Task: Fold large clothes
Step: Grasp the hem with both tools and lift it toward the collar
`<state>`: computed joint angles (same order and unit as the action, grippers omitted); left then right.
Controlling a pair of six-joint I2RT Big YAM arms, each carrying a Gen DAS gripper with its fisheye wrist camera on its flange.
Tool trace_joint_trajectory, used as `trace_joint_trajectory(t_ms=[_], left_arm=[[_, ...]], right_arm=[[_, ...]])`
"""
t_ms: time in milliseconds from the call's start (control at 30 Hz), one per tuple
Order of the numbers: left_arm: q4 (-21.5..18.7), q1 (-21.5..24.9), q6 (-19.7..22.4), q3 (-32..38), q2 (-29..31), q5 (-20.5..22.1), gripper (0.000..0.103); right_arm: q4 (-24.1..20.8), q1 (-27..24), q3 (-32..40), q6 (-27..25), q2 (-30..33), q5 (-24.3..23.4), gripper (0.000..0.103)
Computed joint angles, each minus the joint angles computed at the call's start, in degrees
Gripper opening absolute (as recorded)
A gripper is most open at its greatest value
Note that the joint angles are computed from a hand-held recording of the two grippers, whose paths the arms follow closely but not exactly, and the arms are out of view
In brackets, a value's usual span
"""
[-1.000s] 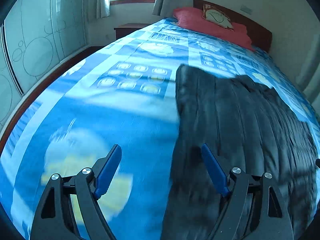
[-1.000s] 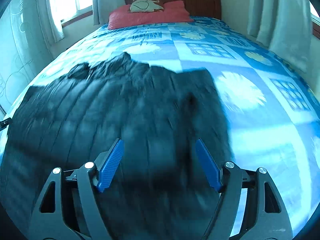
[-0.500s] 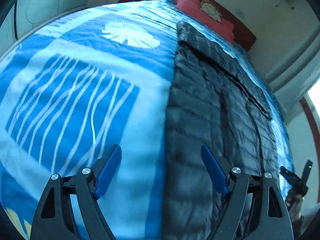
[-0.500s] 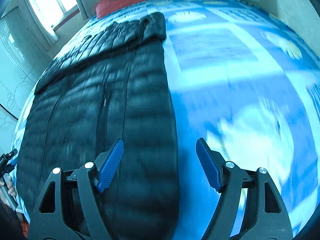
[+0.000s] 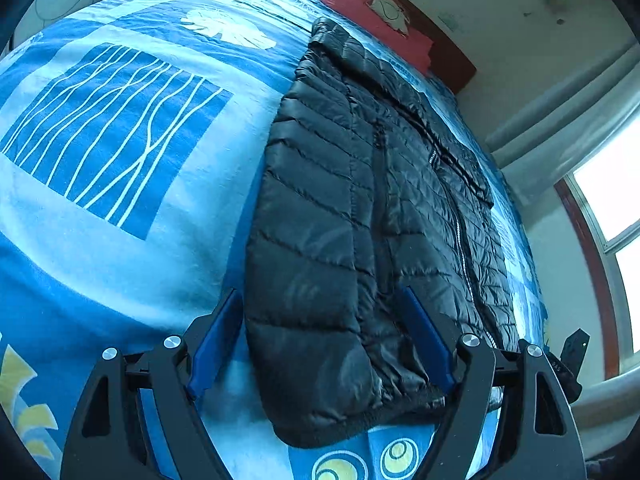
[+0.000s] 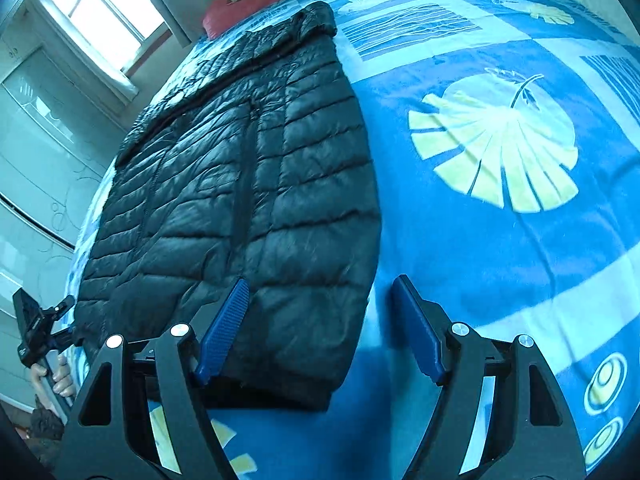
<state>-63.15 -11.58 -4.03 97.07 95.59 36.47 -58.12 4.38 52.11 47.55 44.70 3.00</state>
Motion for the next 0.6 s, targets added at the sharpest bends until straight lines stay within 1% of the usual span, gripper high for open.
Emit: trace_joint_trajectory(t_ms=[67,133,200,233,267,300,333,400,500,533,600], left_arm=[[0.3,-0.1,0.0,-0.8,-0.5,0.3,0.079],[1.0,0.0,-0.7,-1.7,-1.1,0.6,0.078],[1.9,0.0,-2.0,-2.3,-1.4,0.2,0.072],[2.2,0.1,-2.6,-2.6,-1.5,0.3,0.070],[2.2,0.1,-3.0,-2.7,-1.5,0.9,0.064],[1.8,0.1,-3.6,-2.7,-1.4,2.0,0.062],[2.1,0.1,-4.0,-2.8,-1.5,1.8,0.062],[2.7,-0.1,-4.5,-3.1,-1.8,1.0,0.062],[3.5,0.1,-7.4,-3.3,-1.7,1.7,0.062],[3.9,0.1,-8.4,-3.3,-1.6,1.7,0.059],[3.5,-0.1,-8.5,-3.3,-1.7,-0.7,0.047]], right_arm=[[0.9,0.8,-1.0,1.7,-1.5,-0.8,0.069],[1.8,0.5,-1.7,2.1,-2.4,-1.8,0.057],[2.2,1.0,-2.0,2.6,-2.6,-1.2,0.054],[2.3,0.8,-1.8,2.5,-2.4,-1.3,0.051],[2.5,0.8,-1.8,2.7,-2.4,-1.1,0.048],[2.6,0.9,-1.7,2.8,-2.2,-0.8,0.045],[2.8,1.0,-1.7,2.8,-2.2,-0.7,0.038],[4.2,0.3,-2.3,3.2,-2.4,-2.3,0.025],[6.2,-0.3,-3.7,4.6,-3.0,-3.5,0.022],[6.7,-0.4,-4.0,5.0,-3.3,-3.6,0.021],[7.2,-0.4,-4.3,5.2,-3.5,-3.7,0.021]])
